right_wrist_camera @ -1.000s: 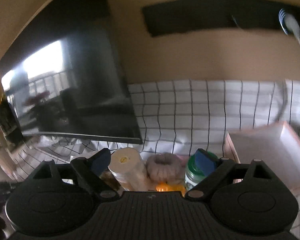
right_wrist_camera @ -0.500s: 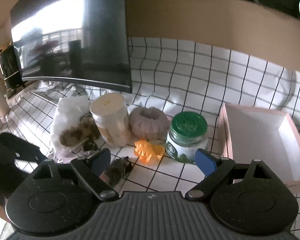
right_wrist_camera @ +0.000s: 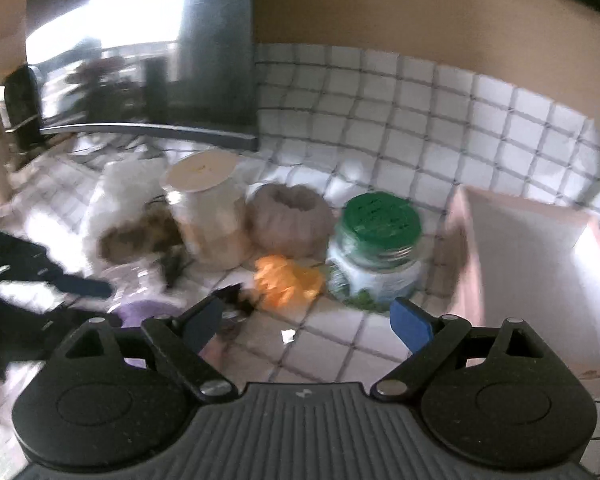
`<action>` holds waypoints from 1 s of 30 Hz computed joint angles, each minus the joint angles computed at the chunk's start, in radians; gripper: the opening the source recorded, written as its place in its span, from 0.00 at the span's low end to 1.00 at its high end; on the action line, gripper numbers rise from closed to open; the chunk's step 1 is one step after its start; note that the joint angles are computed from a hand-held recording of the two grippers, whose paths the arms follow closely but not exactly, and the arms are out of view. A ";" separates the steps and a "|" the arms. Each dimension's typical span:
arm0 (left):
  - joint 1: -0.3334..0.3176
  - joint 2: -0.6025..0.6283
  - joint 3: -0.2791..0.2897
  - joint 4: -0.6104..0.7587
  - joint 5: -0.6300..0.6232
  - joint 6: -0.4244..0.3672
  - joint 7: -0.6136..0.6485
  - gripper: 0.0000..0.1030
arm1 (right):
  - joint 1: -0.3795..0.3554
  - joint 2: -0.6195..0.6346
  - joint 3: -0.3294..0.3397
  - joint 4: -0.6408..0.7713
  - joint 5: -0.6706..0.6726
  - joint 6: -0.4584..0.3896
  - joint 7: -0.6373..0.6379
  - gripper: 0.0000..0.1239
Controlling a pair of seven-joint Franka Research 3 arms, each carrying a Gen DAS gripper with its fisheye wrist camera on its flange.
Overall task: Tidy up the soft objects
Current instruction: 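Move the left tool to the bagged purple sponge while the right tool approaches the black clip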
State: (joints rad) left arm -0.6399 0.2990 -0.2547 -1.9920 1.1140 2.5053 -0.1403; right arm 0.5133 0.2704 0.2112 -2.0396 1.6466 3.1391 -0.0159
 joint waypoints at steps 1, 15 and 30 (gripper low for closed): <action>-0.002 -0.018 0.010 -0.023 0.017 0.009 -0.076 0.30 | -0.012 -0.018 0.000 -0.024 -0.054 -0.064 0.028 0.75; 0.030 -0.184 -0.051 -0.250 0.141 0.116 -0.860 0.30 | -0.023 0.052 0.014 0.018 -0.733 -0.527 0.447 0.74; -0.200 0.279 -0.027 0.441 -0.160 -0.628 -0.226 0.42 | -0.109 -0.084 0.056 -0.112 -0.070 -0.207 -0.218 0.74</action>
